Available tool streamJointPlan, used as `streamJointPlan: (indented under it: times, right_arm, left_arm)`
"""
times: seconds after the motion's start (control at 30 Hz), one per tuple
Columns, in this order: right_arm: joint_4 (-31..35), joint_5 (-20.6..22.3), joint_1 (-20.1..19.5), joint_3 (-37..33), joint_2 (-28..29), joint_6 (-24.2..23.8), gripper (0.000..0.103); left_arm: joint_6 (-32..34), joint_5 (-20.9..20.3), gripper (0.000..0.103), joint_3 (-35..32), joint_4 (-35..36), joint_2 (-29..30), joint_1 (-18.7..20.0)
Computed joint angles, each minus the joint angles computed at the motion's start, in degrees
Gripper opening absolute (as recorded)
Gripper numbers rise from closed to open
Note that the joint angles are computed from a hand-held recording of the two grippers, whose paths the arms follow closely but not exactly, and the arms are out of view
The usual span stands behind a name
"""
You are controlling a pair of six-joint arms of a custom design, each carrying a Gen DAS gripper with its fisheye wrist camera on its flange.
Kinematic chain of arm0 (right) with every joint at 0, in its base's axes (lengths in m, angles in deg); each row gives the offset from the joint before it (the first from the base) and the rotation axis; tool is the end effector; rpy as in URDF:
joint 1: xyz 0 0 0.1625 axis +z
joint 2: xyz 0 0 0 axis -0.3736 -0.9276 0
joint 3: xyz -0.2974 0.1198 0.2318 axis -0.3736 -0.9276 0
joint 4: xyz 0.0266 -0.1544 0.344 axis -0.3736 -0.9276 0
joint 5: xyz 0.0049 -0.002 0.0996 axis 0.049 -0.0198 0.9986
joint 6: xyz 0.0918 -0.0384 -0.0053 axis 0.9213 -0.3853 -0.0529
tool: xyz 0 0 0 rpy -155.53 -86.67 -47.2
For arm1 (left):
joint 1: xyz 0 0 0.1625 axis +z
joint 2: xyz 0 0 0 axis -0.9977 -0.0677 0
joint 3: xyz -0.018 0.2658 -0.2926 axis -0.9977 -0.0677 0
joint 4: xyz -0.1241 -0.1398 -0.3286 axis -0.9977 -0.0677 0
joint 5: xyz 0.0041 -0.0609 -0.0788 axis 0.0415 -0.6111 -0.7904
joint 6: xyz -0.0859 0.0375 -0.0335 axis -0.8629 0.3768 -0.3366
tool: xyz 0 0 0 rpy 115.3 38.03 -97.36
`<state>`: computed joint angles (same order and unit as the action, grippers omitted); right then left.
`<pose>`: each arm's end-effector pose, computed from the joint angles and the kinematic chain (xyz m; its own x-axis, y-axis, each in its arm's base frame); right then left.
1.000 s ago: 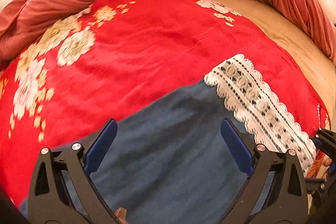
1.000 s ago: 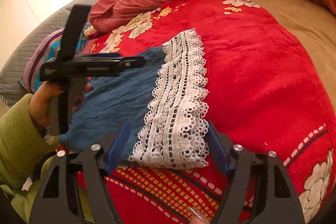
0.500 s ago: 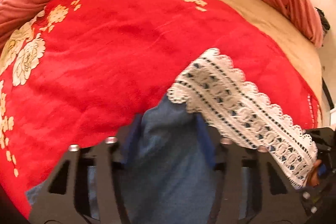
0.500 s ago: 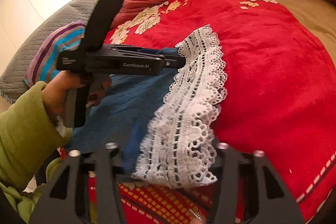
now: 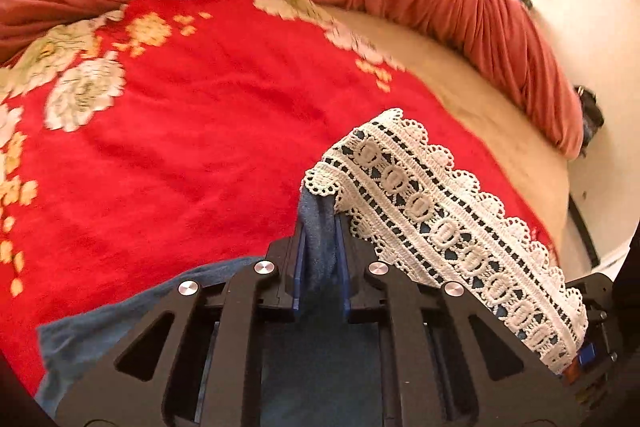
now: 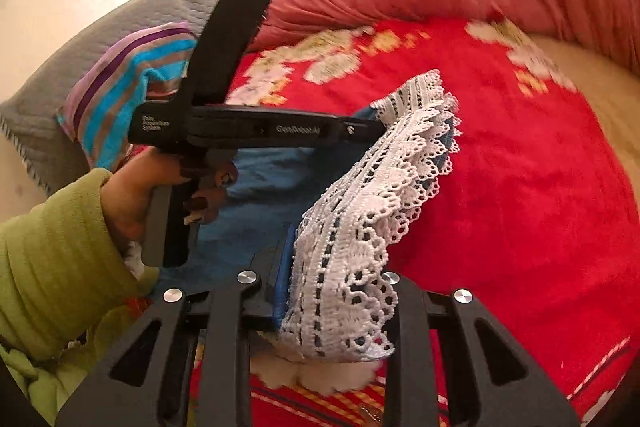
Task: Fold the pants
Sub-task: 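Lift the lace-hemmed leg with both tools and fold it over the pocket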
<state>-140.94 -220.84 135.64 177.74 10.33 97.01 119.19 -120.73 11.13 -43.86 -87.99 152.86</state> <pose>0.2677 -0.4429 0.0007 -0.9079 0.2278 0.3518 -0.1483 0.6104 -0.7781 -0.1414 -0.6779 0.1052 -0.3636 0.9299 0.0557 0.9272 0.3555 0.1183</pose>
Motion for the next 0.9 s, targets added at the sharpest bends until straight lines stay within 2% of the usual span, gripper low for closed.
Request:
streamJointPlan:
  times: [0.2, 0.27, 0.33, 0.5, 0.63, 0.73, 0.8, 0.9]
  right_arm:
    - [8.2, -0.9, 2.4, -7.3, 0.8, -5.0, 0.023]
    - [11.5, -0.9, 2.8, -10.2, 1.7, -6.1, 0.023]
    - [14.4, -0.7, 2.9, -12.7, 2.5, -7.3, 0.023]
    - [25.2, -1.8, 3.6, -20.8, 6.3, -9.3, 0.023]
    - [34.3, -2.8, 4.0, -27.5, 10.2, -9.7, 0.023]
    - [39.4, -3.9, 4.4, -31.7, 13.1, -10.2, 0.028]
    - [42.2, -3.7, 4.8, -34.6, 14.9, -10.5, 0.044]
    - [44.1, -2.8, 6.0, -37.2, 16.4, -12.0, 0.052]
  left_arm:
    - [-2.5, -2.9, 0.007, -4.4, 1.4, -0.8, 2.8]
    - [-3.2, -3.0, 0.010, -5.7, 1.1, -0.6, 3.8]
    - [-4.1, -2.8, 0.021, -7.0, 0.2, -0.7, 5.0]
    - [-10.0, 0.1, 0.026, -10.4, -2.9, -1.2, 8.4]
    - [-14.1, -4.2, 0.037, -16.1, 0.9, -0.9, 12.6]
    - [-15.5, -6.0, 0.044, -18.0, 3.5, -1.0, 14.8]
    - [-16.4, -6.7, 0.046, -18.9, 4.9, -0.8, 15.9]
    - [-18.0, -9.9, 0.048, -22.4, 8.8, 0.5, 17.4]
